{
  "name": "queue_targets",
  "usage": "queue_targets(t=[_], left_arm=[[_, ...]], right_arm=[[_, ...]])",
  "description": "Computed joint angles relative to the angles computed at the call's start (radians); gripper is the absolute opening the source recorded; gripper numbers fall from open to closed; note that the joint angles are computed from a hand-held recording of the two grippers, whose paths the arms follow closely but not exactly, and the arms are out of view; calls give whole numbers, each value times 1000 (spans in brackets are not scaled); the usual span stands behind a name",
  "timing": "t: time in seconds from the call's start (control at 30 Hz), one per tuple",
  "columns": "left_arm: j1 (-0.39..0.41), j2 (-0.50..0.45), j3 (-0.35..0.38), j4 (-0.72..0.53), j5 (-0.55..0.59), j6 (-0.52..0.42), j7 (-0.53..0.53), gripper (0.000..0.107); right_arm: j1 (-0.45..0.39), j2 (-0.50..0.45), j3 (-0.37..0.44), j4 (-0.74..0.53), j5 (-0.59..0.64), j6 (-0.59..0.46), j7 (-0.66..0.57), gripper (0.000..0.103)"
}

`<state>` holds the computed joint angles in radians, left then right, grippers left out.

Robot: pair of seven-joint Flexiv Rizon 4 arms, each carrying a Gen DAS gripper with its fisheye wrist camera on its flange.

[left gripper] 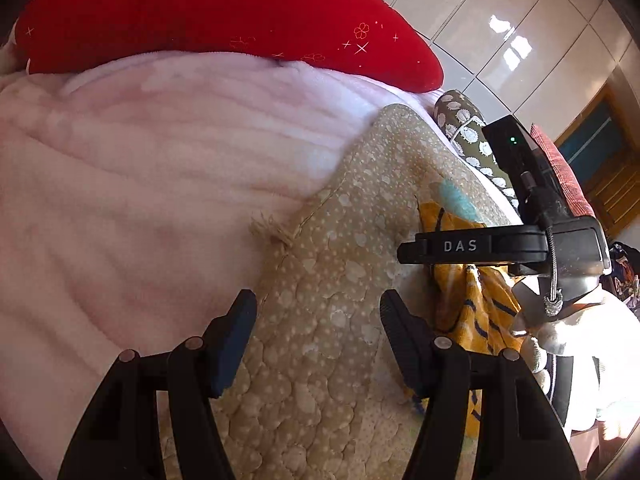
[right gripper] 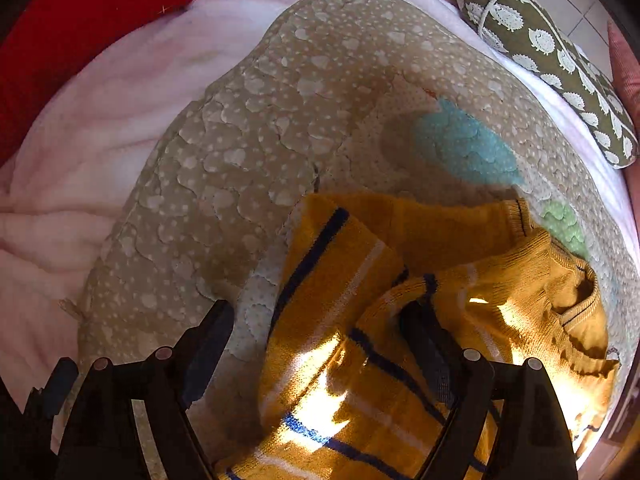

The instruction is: Fold small clothes

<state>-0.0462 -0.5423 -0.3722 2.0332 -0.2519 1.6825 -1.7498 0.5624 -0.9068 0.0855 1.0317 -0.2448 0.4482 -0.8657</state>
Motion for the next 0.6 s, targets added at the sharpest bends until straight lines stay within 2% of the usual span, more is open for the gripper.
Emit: queue_targets(t=[0.03,0.1,0.17,0.2,0.27,0.3,0.37,0.5,0.6], left_arm=[[33,-4,-41,6,3,2,9,63],[116,-20,-145,19,12,8,28,63],[211,-57,-266,30,39,26,50,63],[242,-76,-309,29,57,27,57,63],[290,-120,-384,19,96,16,83,65],[289,-131,-393,9,111,4,97,67],[242,-131,-362,-8,127,3,116,74],[197,-152,-356,-37,150,-12,174,78],[124,-144,-292,-65,134,-34,202,78]], right_arm=[[7,-1,-5,2,-13,-5,-8,88],[21,5,-14,18,-43,-11,-31,77],[36,21,-29,44,-83,-28,-50,51],[35,35,-28,63,-89,-23,-53,47],[18,80,-20,125,-80,20,-43,30],[10,99,-15,152,-76,43,-35,28],[-2,130,-6,190,-71,74,-30,24],[-8,185,2,264,-82,119,-18,21],[-13,234,10,340,-89,172,3,20]])
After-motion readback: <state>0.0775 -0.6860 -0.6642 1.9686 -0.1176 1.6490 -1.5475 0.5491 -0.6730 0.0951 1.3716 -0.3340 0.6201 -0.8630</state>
